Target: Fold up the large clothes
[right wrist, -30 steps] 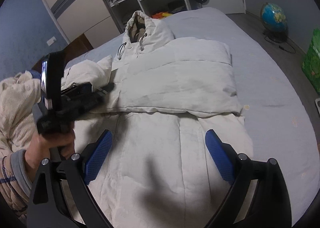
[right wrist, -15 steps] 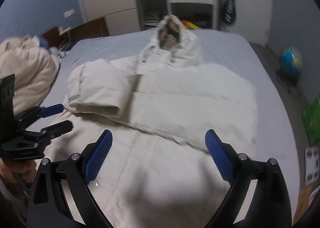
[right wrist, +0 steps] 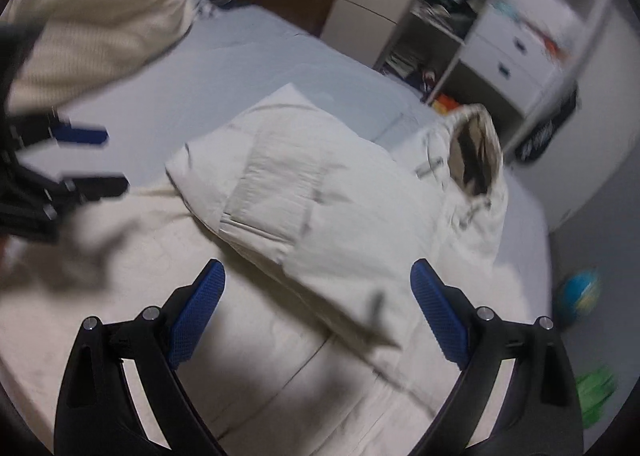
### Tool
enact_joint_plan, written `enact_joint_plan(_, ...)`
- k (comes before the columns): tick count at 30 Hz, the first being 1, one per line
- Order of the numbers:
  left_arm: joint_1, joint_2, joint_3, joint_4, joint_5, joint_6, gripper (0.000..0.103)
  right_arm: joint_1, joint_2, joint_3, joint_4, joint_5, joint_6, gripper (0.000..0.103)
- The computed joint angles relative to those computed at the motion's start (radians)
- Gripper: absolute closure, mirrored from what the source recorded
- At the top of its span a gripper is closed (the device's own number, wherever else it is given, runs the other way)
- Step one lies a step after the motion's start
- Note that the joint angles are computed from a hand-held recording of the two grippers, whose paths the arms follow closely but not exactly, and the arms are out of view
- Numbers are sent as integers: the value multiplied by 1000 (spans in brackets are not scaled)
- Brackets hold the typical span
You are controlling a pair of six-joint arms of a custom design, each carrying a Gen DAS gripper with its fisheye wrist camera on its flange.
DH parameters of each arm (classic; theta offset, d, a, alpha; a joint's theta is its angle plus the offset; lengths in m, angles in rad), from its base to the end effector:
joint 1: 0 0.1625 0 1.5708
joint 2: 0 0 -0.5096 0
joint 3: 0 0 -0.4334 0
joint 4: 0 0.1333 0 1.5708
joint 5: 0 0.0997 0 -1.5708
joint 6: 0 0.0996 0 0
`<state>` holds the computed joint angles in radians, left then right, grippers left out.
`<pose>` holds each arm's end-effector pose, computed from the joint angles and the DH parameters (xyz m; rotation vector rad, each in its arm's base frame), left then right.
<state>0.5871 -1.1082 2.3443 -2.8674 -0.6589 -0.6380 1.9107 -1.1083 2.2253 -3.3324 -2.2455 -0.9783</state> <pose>-0.2763 -0.4386 0.1543 0.3780 2.3723 -0.9039 0.2483 -0.4890 0.2268 1.1814 -1.9598 0.4705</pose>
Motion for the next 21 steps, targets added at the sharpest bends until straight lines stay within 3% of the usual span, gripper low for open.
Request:
enact_joint_plan(5,37,-25,1,9,-1,-30,29,21,182,-6,-343,-92,-312,13)
enact_joint_plan(8,44,-28,5,-7,-12,-25,29,17,239,-24,-457,-109,-398,16)
enact_joint_plan(9,43,-26,4,-6,-14,-20,29,17,234,-29,-436,-106,-370,20)
enact_joint_plan(11,51,-14,2,-29,-25,2,29,14,185,-35,-321,-70,-239,36)
enact_joint_plan(14,56,-4,-2,-26,-37,0,29,8,109,-48,-183,-12,-55,52)
enact_joint_plan(17,56,5,-5,-8,-39,-1,29,-14,42,-69,-90,31,120,65)
enact_joint_plan(21,52,18,-12,7,-31,11,29,-63,-48,-87,-27,72,347,72)
